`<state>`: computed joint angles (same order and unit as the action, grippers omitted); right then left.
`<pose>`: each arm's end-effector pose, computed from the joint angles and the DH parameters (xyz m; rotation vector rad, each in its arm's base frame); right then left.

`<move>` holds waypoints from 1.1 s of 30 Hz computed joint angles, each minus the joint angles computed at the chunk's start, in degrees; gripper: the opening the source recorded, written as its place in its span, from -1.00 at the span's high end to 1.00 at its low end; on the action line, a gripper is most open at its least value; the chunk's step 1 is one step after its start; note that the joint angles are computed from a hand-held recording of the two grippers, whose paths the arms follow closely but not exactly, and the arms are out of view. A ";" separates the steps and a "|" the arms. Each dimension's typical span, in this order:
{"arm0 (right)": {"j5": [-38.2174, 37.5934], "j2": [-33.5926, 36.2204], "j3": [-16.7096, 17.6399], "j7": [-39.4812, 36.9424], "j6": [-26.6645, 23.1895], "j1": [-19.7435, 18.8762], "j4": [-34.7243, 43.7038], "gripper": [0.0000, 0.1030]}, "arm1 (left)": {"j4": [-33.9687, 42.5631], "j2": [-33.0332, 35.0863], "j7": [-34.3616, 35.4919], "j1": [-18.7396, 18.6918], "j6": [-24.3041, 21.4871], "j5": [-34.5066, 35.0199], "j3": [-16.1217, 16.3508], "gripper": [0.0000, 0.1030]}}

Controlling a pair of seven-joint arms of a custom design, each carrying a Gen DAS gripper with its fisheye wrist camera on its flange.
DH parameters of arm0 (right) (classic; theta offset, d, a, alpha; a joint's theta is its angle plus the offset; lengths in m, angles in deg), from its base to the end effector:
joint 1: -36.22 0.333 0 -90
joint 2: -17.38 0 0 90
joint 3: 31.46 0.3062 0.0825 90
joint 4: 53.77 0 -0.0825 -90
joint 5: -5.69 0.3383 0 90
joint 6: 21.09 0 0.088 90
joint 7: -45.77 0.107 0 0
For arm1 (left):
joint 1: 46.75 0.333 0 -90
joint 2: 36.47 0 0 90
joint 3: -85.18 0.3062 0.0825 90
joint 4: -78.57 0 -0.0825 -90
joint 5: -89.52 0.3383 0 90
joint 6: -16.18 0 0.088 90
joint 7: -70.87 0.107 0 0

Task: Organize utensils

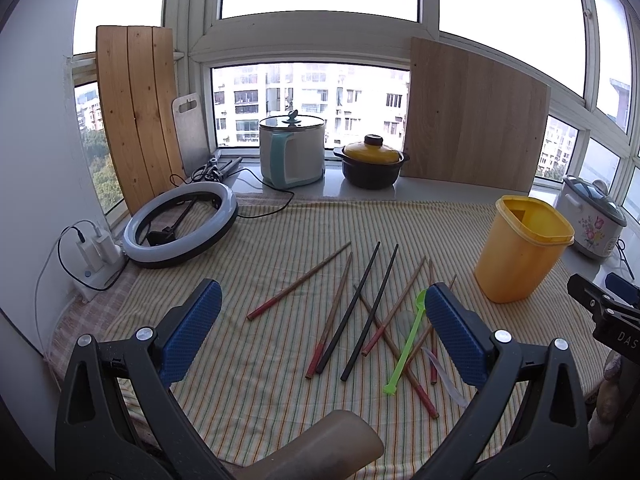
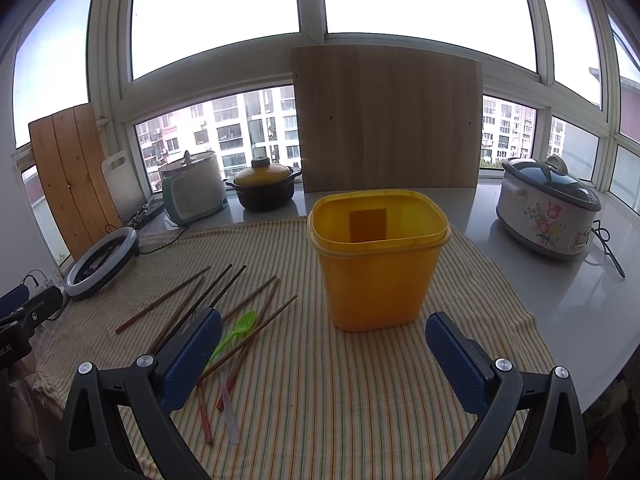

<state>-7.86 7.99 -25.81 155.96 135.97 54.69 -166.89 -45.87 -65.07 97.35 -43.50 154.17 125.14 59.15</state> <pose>0.4672 0.2242 0.6534 -1.8007 1.4025 -0.6721 0.3753 -0.2037 0.6454 -1.8448 1.2852 -0.7272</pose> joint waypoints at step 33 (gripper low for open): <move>34.79 19.82 1.79 -20.72 -23.41 0.59 21.45 0.16 | -2.70 14.11 38.00 -2.63 15.56 -27.06 15.36 0.43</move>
<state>26.93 27.80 -24.02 135.24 112.56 55.28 -145.44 -48.57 -50.96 135.35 -46.13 169.73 98.08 74.51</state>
